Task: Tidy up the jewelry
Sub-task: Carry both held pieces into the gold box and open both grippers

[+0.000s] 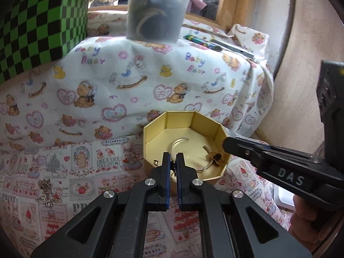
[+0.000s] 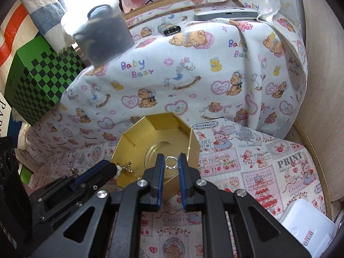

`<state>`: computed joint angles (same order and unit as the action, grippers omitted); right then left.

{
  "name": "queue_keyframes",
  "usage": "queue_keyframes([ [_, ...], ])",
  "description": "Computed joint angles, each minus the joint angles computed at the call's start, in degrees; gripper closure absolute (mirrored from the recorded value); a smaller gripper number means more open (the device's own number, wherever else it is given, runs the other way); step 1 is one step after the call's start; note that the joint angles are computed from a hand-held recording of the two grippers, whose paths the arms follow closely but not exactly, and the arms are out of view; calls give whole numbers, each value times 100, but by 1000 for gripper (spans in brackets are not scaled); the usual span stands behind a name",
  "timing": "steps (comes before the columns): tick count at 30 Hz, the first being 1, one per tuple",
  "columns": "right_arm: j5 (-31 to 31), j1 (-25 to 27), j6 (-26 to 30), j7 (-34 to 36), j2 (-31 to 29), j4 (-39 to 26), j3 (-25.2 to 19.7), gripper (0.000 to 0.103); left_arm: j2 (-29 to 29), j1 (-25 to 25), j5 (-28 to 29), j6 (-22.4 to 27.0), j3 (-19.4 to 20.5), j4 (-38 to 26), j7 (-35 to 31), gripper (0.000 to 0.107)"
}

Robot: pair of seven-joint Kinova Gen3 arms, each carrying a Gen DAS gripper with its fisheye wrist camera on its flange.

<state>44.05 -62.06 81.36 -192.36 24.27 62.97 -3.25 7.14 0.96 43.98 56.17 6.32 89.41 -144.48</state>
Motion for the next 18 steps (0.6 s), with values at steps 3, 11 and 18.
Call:
queue_keyframes([
  [3, 23, -21, 59, 71, 29, -37, -4, 91, -78, 17, 8, -127, -10, 89, -22, 100],
  [11, 140, -105, 51, 182, 50, -86, 6, 87, -358, -282, 349, -121, -263, 186, -453, 85],
  [18, 532, -405, 194, 144, 118, -236, 105, 88, -696, -898, 1089, 388, -858, 212, -1244, 68],
])
